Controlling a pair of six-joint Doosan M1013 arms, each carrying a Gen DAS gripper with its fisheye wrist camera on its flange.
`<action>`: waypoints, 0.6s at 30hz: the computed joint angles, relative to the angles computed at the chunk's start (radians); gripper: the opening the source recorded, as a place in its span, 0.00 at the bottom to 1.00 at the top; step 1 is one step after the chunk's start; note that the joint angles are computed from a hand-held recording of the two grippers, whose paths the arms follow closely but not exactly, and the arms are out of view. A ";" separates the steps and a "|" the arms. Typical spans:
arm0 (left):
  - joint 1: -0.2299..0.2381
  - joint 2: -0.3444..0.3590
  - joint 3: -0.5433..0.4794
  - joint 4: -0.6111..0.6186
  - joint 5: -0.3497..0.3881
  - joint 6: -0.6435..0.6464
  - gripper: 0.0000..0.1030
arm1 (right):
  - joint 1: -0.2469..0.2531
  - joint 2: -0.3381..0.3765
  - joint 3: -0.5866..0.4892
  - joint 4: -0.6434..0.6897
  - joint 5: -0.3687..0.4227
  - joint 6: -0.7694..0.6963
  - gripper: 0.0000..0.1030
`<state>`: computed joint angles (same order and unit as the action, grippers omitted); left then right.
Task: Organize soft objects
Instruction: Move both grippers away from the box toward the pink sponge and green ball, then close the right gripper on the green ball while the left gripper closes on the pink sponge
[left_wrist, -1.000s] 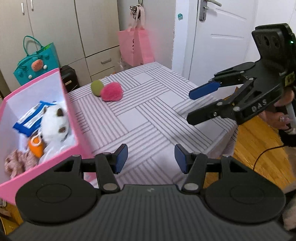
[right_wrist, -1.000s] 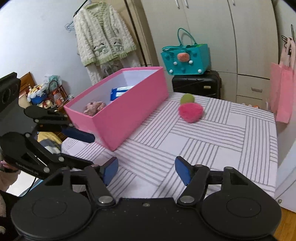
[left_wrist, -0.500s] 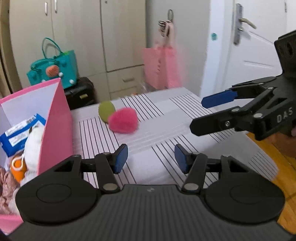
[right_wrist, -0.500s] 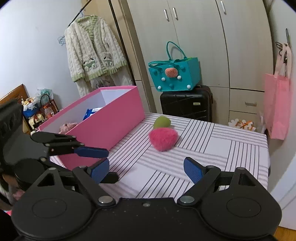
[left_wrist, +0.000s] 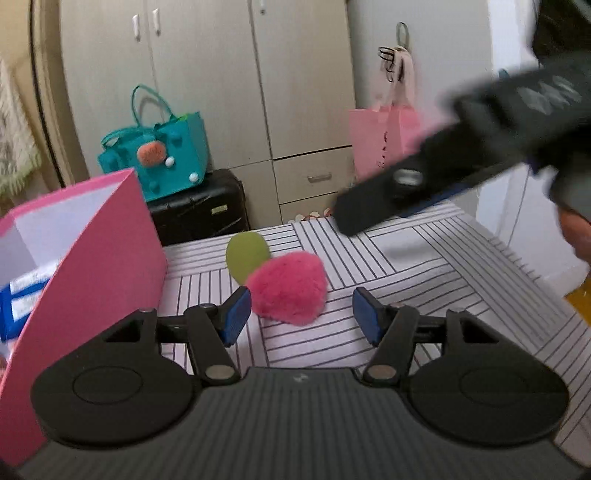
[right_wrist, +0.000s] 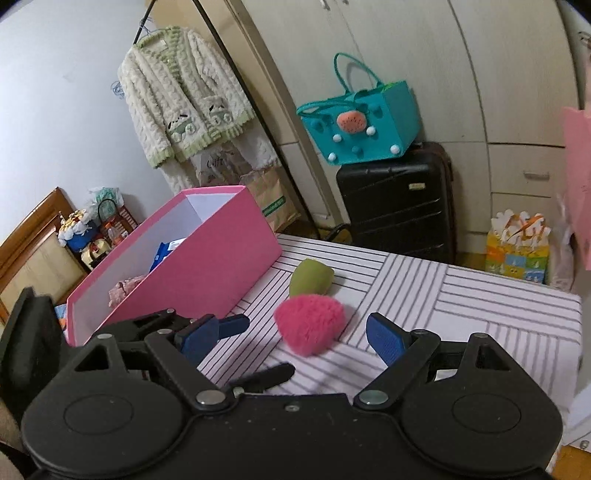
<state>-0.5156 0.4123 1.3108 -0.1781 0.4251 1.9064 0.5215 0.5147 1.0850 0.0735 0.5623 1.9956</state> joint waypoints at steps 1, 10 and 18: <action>-0.001 0.002 -0.002 0.006 -0.001 -0.006 0.58 | -0.006 0.010 -0.015 0.035 0.010 -0.032 0.88; -0.039 0.045 -0.063 0.411 0.053 -0.483 0.58 | -0.043 0.102 -0.146 0.199 0.113 -0.147 0.85; -0.018 0.069 -0.104 0.271 0.113 -0.446 0.58 | -0.072 0.223 -0.334 0.253 0.256 -0.140 0.78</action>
